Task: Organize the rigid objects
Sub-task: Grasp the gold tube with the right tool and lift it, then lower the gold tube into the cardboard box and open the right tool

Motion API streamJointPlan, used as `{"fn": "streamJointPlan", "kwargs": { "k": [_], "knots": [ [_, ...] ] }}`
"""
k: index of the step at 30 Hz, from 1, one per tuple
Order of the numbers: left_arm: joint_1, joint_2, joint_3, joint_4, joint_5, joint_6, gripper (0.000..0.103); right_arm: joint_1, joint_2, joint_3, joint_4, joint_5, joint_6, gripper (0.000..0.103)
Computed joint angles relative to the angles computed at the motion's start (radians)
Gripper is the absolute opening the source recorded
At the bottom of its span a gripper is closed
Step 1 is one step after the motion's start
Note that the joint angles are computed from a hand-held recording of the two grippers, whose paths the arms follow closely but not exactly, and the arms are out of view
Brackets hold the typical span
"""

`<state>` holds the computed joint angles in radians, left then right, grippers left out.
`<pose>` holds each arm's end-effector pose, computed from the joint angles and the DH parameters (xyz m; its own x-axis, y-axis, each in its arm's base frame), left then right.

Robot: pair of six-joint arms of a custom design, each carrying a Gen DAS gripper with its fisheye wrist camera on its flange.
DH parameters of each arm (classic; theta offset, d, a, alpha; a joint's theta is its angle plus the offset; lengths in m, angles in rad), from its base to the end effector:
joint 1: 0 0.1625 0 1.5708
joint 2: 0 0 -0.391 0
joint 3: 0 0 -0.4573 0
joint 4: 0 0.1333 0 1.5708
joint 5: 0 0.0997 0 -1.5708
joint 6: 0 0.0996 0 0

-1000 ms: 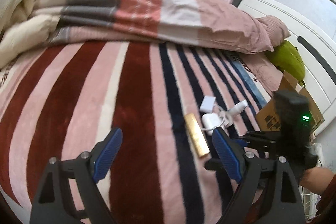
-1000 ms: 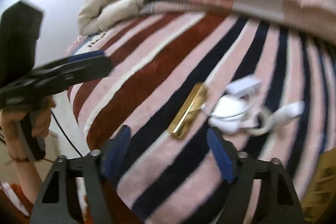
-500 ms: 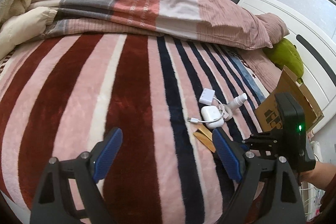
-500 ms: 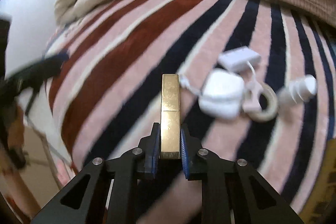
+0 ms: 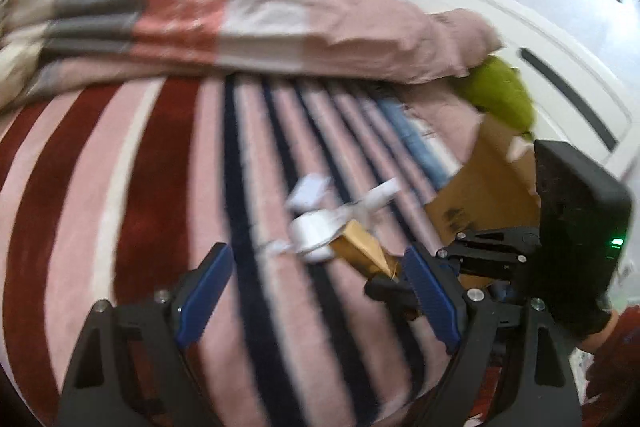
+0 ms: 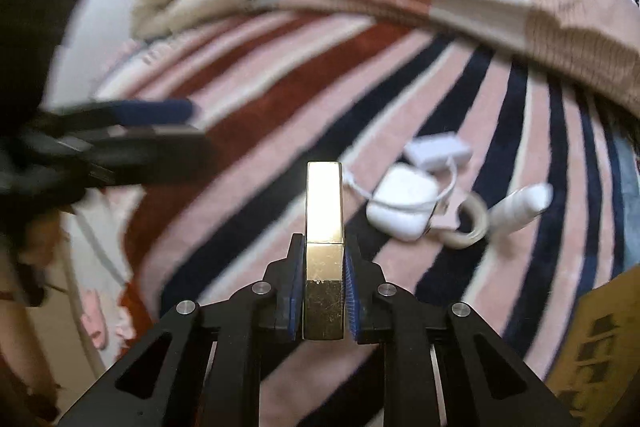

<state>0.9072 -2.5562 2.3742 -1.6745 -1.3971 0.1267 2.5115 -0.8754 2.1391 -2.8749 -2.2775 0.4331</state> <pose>-0.0337 -0.2874 0.3953 -0.7248 0.6593 -0.2001 0.6881 0.6780 -0.2586 0.4375 -0.2341 -0.0449 -0.7648 -0.2966 0.5719 -0.5358 0.7858 -0.3090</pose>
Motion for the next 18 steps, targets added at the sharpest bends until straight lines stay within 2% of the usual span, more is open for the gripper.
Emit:
{"fn": "streamJointPlan", "kwargs": {
  "k": [2,4,6,7,8,13,16,18],
  "knots": [
    [-0.055,0.015,-0.007,-0.015,-0.049,-0.02,0.082,0.039,-0.048,0.009,-0.01,-0.012,-0.019,0.013],
    [-0.117,0.035,-0.015,-0.03,-0.09,-0.039,0.07,0.079,-0.093,0.015,-0.009,-0.04,-0.026,0.013],
    [-0.186,0.06,-0.02,-0.042,-0.116,-0.056,0.052,0.112,-0.144,0.031,-0.007,-0.079,-0.023,0.013],
    [-0.229,0.079,-0.02,-0.055,-0.128,-0.067,0.049,0.124,-0.153,0.03,-0.006,-0.098,-0.019,0.013],
    [-0.256,0.09,-0.02,-0.063,-0.133,-0.071,0.04,0.136,-0.177,0.04,0.0,-0.122,-0.014,0.013],
    [-0.41,0.216,-0.007,-0.142,-0.14,-0.113,0.038,0.182,-0.35,0.115,0.134,-0.229,0.105,0.013],
    [-0.461,0.338,-0.011,-0.174,-0.166,-0.13,0.038,0.191,-0.473,0.169,0.28,-0.264,0.227,0.013],
    [-0.48,0.42,-0.024,-0.175,-0.184,-0.14,0.038,0.181,-0.563,0.201,0.387,-0.252,0.304,0.013]
  ]
}}
